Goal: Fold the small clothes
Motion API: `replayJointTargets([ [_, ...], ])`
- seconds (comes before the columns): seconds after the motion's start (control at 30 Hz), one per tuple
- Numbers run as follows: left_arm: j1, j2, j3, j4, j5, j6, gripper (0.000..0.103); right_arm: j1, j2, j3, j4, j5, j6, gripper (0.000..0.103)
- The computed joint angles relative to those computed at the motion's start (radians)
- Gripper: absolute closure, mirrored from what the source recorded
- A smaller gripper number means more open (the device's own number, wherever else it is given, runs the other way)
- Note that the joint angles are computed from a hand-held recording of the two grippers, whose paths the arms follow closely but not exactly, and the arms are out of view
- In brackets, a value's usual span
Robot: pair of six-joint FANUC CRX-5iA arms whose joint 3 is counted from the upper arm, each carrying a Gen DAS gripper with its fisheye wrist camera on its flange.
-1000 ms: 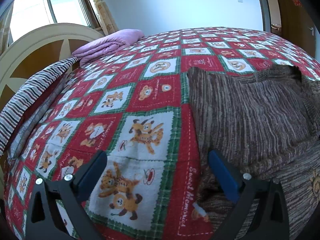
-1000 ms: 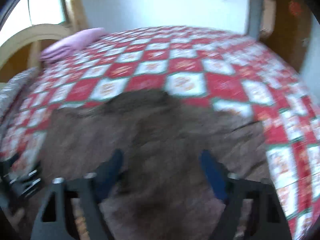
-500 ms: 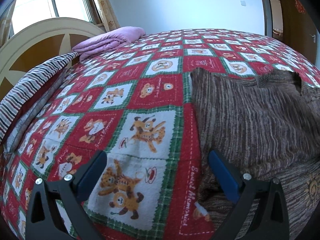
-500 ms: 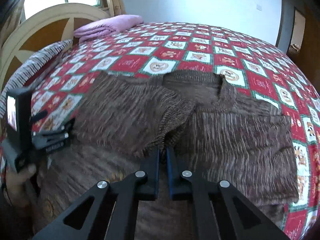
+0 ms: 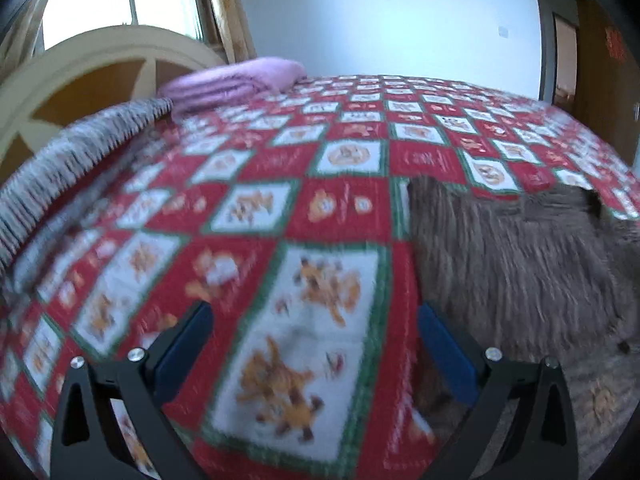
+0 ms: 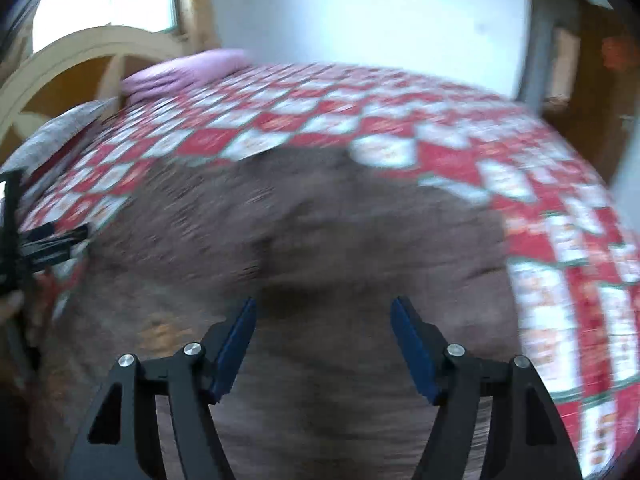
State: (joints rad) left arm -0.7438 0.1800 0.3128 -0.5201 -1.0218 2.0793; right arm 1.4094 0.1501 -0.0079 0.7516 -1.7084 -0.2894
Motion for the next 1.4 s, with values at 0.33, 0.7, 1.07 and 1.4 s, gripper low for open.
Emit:
replayJointTargets([
  [0.33, -0.070, 0.083, 0.066, -0.084, -0.101, -0.044, 0.000, -0.050, -0.224, -0.241, -0.186, -0.029, -0.229, 0.033],
  [0.7, -0.100, 0.064, 0.044, -0.125, -0.114, -0.009, 0.000, -0.034, -0.079, -0.097, -0.075, -0.146, -0.103, 0.032],
  [1.07, -0.081, 0.031, 0.004, -0.085, -0.090, -0.012, 0.000, -0.116, 0.129, 0.123, -0.090, 0.277, 0.236, 0.050],
  [1.4, -0.066, 0.009, -0.027, -0.051, -0.050, -0.014, 0.000, -0.027, 0.045, 0.021, 0.034, 0.197, 0.071, 0.049],
])
